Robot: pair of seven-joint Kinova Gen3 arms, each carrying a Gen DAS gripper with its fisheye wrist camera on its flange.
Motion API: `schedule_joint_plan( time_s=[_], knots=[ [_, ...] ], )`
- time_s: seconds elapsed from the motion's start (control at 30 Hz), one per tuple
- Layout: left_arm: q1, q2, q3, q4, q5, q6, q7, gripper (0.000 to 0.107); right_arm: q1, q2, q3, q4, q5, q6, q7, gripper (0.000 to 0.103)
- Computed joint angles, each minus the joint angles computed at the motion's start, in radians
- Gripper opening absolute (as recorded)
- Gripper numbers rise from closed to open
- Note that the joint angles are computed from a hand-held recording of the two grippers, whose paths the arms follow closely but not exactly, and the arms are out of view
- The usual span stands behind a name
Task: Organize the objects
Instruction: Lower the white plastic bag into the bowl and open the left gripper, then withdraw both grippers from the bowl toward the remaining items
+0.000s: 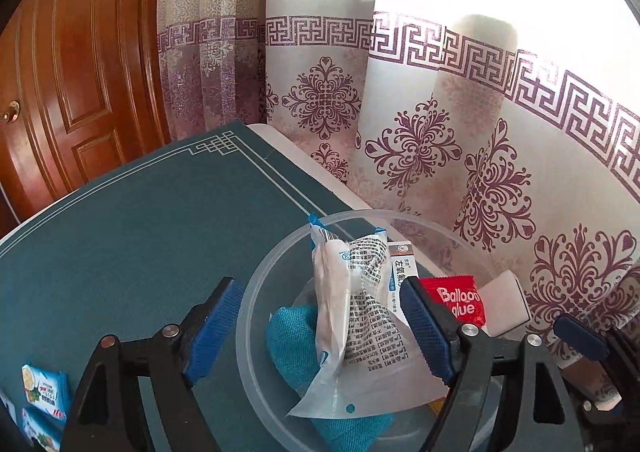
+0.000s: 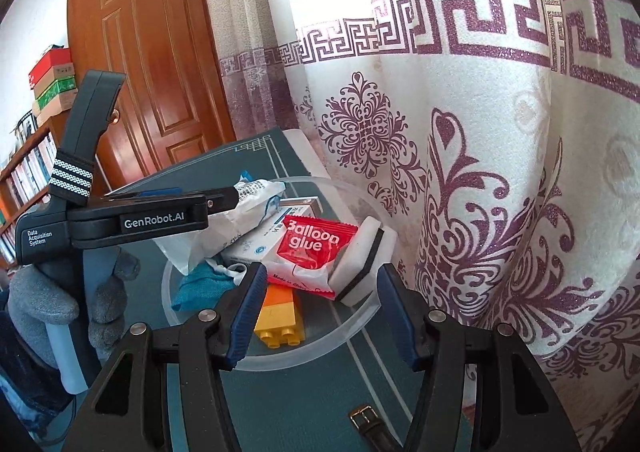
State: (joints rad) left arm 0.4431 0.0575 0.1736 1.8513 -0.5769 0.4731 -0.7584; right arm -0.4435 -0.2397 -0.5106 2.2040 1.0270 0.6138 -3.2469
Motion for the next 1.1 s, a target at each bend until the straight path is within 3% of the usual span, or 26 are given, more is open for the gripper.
schedule_joint_plan(
  time_s=[0.37,0.8,1.1],
  knots=[
    [0.005,-0.053,0.043,0.069,-0.185,0.060,0.215,0.089,-0.008,-0.004,-0.002,-0.004,-0.010,0.007,0.005,0.059],
    [-0.061,-0.151,0.148,0.163,-0.255,0.093,0.355,0.098,-0.017,-0.005,-0.025,-0.018,-0.068,0.034,0.045,0.059],
    [-0.099,-0.217,0.214,0.214,-0.279,0.137,0.392,0.102,-0.053,0.009,-0.050,-0.032,-0.073,0.058,0.047,0.060]
  ],
)
